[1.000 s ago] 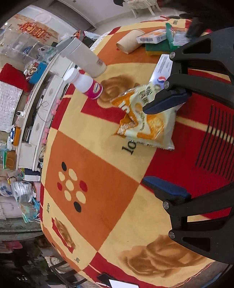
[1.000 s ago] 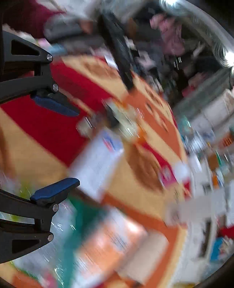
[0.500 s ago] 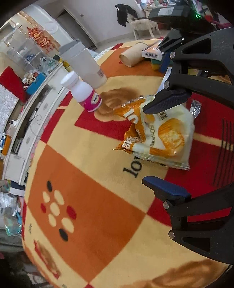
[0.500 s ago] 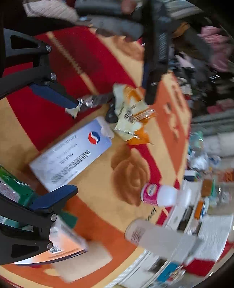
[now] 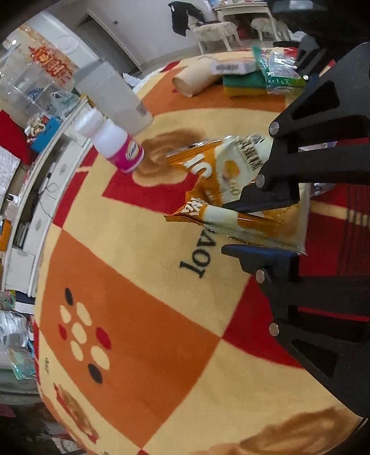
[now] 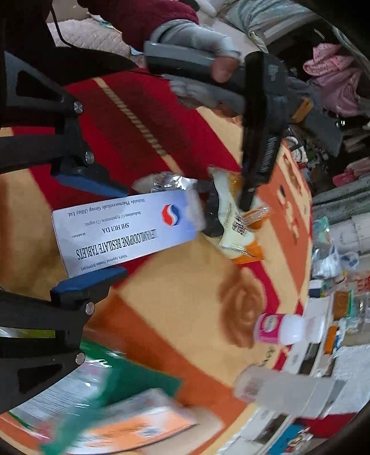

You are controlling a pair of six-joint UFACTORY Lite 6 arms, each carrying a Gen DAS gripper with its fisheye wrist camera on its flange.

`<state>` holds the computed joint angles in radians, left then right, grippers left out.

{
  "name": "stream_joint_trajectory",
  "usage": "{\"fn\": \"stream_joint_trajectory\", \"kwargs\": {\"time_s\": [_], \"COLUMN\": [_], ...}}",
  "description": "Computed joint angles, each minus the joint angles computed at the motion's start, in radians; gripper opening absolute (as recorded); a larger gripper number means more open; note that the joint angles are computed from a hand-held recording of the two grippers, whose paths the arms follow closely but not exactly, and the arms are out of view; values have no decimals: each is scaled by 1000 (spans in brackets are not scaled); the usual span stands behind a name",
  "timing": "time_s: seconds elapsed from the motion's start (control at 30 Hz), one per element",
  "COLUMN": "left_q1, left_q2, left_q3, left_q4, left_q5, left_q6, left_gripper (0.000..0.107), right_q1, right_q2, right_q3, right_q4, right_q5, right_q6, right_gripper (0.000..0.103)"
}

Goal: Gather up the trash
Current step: 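Lift the snack bag and medicine box and carry them toward the black bin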

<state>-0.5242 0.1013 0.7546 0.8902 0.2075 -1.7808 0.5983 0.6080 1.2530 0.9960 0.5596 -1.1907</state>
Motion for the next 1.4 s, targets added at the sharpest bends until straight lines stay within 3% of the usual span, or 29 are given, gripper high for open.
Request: {"fn": "stream_joint_trajectory", "kwargs": {"time_s": [0.1,0.2,0.3,0.37,0.47,0.63,0.87,1.1,1.4], "left_q1": [-60,-116,-164,-194,-242,-320,-441,-507,-570], "left_q2": [-56,-66,-89,-116,-159,-149,30,208,505], "left_q3": [-21,-15,-15,-15,-7,65,276,524,989], "left_q4": [27,5,4,3,7,27,32,-3,-96], "left_q5": [65,117,165,205,273,358,423,467,559], "left_q6": [-53,-63,-94,-110,-129,-170,-178,-100,117], "left_gripper": [17,17,17,17,17,17,17,17,17], "right_q1": [38,81,138,153,105,65,-48,-306,-637], "right_q2": [-101,-97,10,8,-59,-327,-571,-718,-823], "right_q3": [-119,-125,-35,-61,-123,-341,-559,-639,-642], "right_q4": [65,128,136,216,291,371,256,123,34], "right_q5": [-79,-149,-192,-245,-149,-151,-190,-116,2], "right_q6": [-65,-88,-59,-126,-188,-300,-245,-220,-263], "right_gripper": [50,63,64,56,51,51,51,51,51]}}
